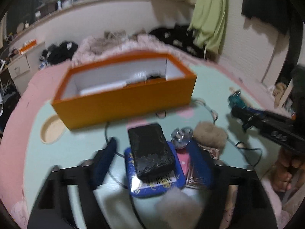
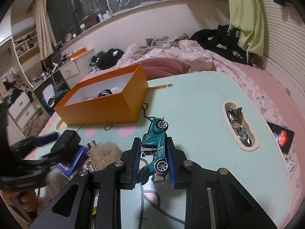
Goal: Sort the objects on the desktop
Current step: 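Grasp the green toy car with the right tool while the left tool grasps the black case, then lower the car and black case into the orange box and open both tools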
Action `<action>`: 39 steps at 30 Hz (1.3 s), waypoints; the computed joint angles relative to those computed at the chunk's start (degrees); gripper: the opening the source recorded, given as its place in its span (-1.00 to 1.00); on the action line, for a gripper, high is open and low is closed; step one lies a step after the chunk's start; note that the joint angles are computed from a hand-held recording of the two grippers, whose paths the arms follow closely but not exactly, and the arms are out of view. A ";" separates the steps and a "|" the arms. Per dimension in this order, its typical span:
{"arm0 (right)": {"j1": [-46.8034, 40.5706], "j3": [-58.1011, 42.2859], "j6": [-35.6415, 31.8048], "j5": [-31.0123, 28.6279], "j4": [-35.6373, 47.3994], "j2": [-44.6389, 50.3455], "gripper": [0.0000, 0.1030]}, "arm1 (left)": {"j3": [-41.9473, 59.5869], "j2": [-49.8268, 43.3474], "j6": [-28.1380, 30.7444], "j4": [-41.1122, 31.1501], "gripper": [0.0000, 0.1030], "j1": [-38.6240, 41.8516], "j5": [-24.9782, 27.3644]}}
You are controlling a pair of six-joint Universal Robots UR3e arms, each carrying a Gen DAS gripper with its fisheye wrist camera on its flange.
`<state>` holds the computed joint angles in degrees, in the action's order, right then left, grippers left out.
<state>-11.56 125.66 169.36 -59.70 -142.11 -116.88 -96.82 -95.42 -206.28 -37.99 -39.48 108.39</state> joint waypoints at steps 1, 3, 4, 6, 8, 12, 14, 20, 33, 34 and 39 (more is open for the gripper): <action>-0.10 0.06 -0.10 0.17 0.16 -0.14 -0.52 | -0.30 -0.18 -0.20 -0.24 -0.14 0.66 -1.06; -0.42 0.15 -0.29 0.51 0.37 -0.29 -0.52 | -2.12 0.57 -0.68 1.99 -0.22 1.18 -1.21; -0.42 0.08 -0.29 0.60 0.48 -0.34 -0.52 | -3.41 1.48 -0.66 3.27 -0.22 1.88 -2.47; -0.06 -0.54 -0.32 0.86 0.71 0.00 -0.52 | -6.13 3.47 -0.54 6.12 -0.22 2.99 -4.09; 0.60 -1.87 -0.28 1.18 0.85 0.62 -0.52 | -7.31 4.53 -0.23 7.74 -0.22 3.28 -3.74; 5.09 -8.26 1.13 -0.03 -0.87 5.21 -0.53 | -7.38 7.34 1.03 9.21 -0.22 5.45 -5.46; 7.89 -12.69 2.16 -1.29 -2.50 8.88 -0.52 | -4.71 7.45 2.94 8.12 -0.22 7.49 -6.58; 17.44 -31.47 5.33 -6.57 -3.92 25.07 -0.52 | 5.35 3.15 6.00 4.55 -0.22 12.75 -5.51; 21.03 -38.94 6.82 -11.17 -4.58 37.72 0.17 | -1.49 1.56 1.47 7.62 0.30 17.72 -6.11; 21.11 -38.30 6.71 -11.59 -5.34 37.08 0.17 | -1.92 2.10 1.42 8.29 0.30 17.46 -6.04; 20.02 -31.92 7.09 -10.73 -8.38 29.73 0.40 | -3.39 6.71 1.86 8.29 0.32 15.29 -6.61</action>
<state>8.46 93.75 176.45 -70.44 -150.49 -87.14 -100.21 -88.72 -204.42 -29.70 -24.19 101.79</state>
